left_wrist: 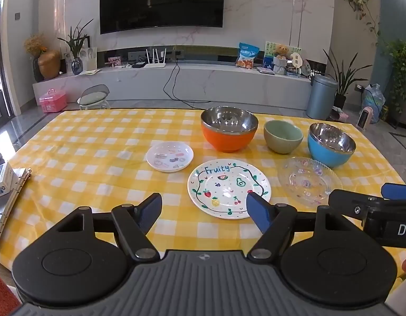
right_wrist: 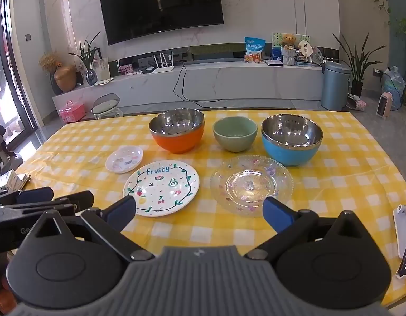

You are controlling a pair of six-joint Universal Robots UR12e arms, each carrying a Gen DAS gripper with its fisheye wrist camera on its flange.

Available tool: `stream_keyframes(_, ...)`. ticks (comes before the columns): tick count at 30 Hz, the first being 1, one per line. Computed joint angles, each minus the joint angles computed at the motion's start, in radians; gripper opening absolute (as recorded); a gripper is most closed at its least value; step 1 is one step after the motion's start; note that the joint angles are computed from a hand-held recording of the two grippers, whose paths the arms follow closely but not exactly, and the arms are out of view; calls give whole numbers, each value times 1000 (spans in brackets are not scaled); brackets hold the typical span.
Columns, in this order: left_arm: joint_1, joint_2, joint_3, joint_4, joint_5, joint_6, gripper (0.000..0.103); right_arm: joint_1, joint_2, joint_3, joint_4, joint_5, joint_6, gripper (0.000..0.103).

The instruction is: Organize plates and bowls

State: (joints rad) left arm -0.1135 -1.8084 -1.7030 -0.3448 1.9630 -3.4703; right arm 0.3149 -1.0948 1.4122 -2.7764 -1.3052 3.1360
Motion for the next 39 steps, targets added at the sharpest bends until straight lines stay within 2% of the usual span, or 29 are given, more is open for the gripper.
stream_keyframes(16, -4, 3, 13, -29, 4, -38, 83, 2, -1, -1, 13, -8, -9, 100)
stream_keyframes(17, 3, 4, -3, -3, -6, -26, 83, 3, -1, -1, 14, -9, -10, 100)
stream_keyframes(29, 3, 2, -8, 8, -5, -10, 83, 4, -1, -2, 18, -11, -7, 100)
stream_keyframes(39, 6, 5, -9, -9, -9, -35, 83, 4, -1, -3, 20, -8, -1, 100)
